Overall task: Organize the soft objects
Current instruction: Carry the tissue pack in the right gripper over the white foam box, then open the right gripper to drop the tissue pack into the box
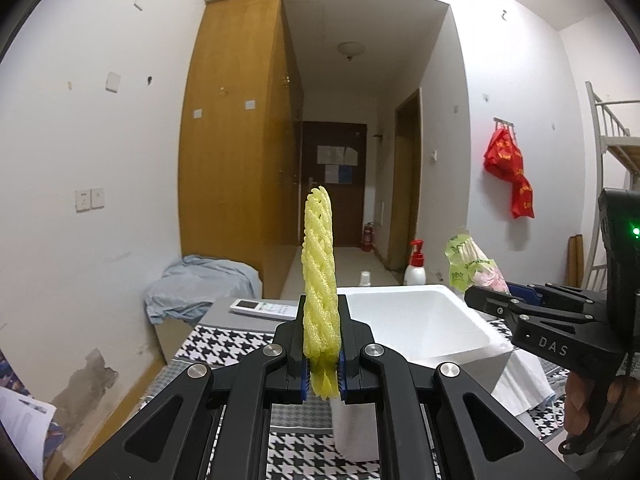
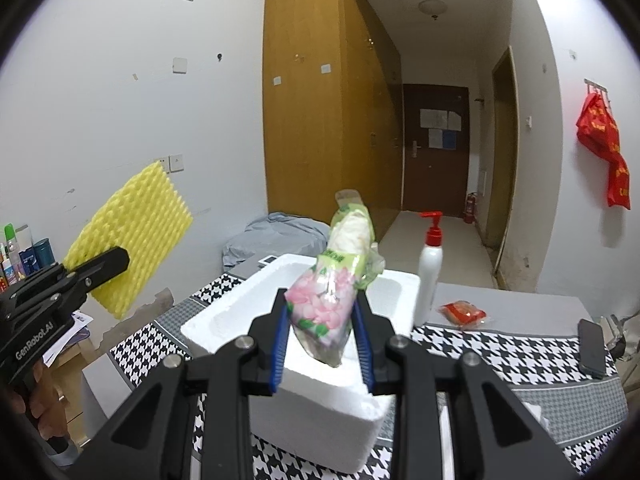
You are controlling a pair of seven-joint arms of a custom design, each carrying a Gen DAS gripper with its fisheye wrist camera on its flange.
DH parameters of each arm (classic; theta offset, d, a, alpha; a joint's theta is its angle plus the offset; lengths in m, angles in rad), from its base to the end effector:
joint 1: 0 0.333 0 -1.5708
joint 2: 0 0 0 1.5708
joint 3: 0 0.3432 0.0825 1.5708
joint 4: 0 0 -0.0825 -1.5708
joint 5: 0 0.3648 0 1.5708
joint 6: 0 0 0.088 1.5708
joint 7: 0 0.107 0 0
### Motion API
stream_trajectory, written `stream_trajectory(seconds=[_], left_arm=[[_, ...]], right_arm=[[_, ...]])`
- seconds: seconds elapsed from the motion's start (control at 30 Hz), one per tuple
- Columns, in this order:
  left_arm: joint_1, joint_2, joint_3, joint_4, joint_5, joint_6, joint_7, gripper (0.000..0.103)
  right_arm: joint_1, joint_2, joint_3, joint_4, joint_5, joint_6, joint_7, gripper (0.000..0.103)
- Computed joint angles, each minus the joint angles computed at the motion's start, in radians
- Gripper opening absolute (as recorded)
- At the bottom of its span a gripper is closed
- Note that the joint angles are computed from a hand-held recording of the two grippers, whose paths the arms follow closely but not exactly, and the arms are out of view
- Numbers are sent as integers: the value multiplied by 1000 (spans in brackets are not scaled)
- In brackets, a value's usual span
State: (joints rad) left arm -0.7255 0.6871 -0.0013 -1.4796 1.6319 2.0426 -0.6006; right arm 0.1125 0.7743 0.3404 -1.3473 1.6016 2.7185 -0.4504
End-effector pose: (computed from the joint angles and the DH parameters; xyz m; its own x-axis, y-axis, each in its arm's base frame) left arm 0.5874 -0.4481 0.3410 0.4102 -0.9113 0.0358 -0.1780 -0.1185 -0.9769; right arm 0.7308 0.2331 0.3427 0.7910 -0.6111 -0.0281 -0.2259 -0.2491 -0.9418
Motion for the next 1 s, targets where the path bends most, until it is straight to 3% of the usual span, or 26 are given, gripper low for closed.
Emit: stream_trajectory(seconds=[0.4,0.47,0.53,0.63,0.8,1.0], left_arm=[[5,-12,-5,-29,-32,-36,-22,10],[6,-12,-7,-29,-33,-39,-22,10],[8,-15,-8,-35,-31,-38,-26,10],[11,-17,-10,-37,-32,-38,-30,10],[16,-21,-12,-45,-26,-32,-39,10],[24,-24,-12,-46,-12,-12,-36,10]], right_arm=[[46,102,6,133,-267,27,264,35],[52,115,2,151,-327,25,327,44],[49,121,12,153,-369,30,356,70],[15,122,68,139,-360,52,321,89],[-18,102,121,97,-307,73,210,95],[-24,88,118,80,-253,66,151,95]])
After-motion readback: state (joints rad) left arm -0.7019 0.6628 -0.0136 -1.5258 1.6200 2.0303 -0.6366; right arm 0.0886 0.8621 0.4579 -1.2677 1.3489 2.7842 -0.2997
